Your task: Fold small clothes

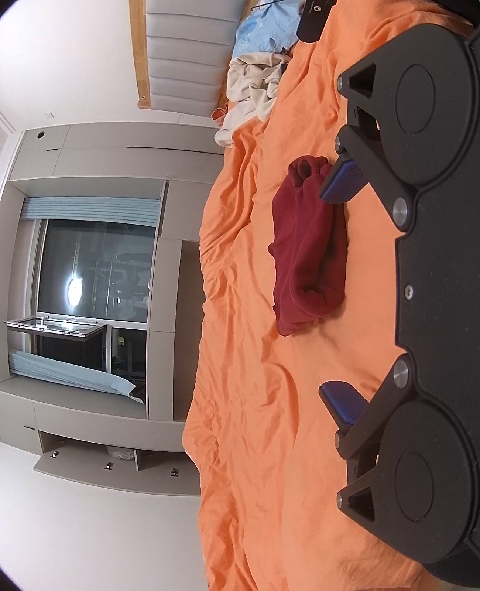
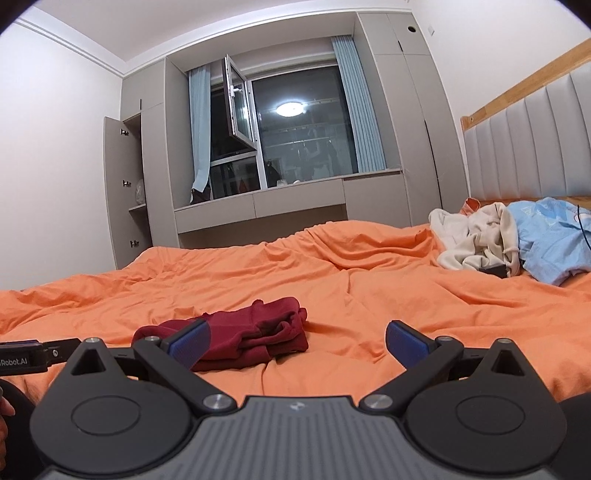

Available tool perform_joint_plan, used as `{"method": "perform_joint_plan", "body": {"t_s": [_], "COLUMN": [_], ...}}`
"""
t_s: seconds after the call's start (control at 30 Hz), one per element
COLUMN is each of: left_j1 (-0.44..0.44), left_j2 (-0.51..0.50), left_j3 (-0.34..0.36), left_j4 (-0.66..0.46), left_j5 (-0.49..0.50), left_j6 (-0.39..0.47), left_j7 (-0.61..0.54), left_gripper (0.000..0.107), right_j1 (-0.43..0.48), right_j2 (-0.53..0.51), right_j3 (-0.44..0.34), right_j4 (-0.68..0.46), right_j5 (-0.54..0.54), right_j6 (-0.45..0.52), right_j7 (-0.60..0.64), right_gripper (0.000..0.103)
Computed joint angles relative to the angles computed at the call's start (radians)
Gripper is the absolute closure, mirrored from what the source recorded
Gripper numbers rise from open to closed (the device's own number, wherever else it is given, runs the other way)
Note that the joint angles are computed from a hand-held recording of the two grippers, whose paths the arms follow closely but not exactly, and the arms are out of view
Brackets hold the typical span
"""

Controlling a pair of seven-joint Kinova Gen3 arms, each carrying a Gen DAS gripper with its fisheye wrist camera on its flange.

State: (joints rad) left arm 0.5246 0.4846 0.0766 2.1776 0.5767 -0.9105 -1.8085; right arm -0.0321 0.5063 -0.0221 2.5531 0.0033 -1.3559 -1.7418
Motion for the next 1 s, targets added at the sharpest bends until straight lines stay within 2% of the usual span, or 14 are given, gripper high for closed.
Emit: {"method": "perform_joint_plan", "body": {"t_s": [1.0], "left_j1": [0.007], "left_j2": [0.006], "left_j3": [-0.002], "left_j4": [-0.015], "left_j5": [0.017], "left_j6": [0.014], "left_j7": [-0.025], "left_gripper": [0.005], "right_j1": [-0.010], "right_j2": [-0.013], "right_j3": [0.002], "right_j4": [-0.009], "right_j5": [-0.003], "right_j6": [0.044], "right_j7": [0.019], "right_gripper": [0.000]}}
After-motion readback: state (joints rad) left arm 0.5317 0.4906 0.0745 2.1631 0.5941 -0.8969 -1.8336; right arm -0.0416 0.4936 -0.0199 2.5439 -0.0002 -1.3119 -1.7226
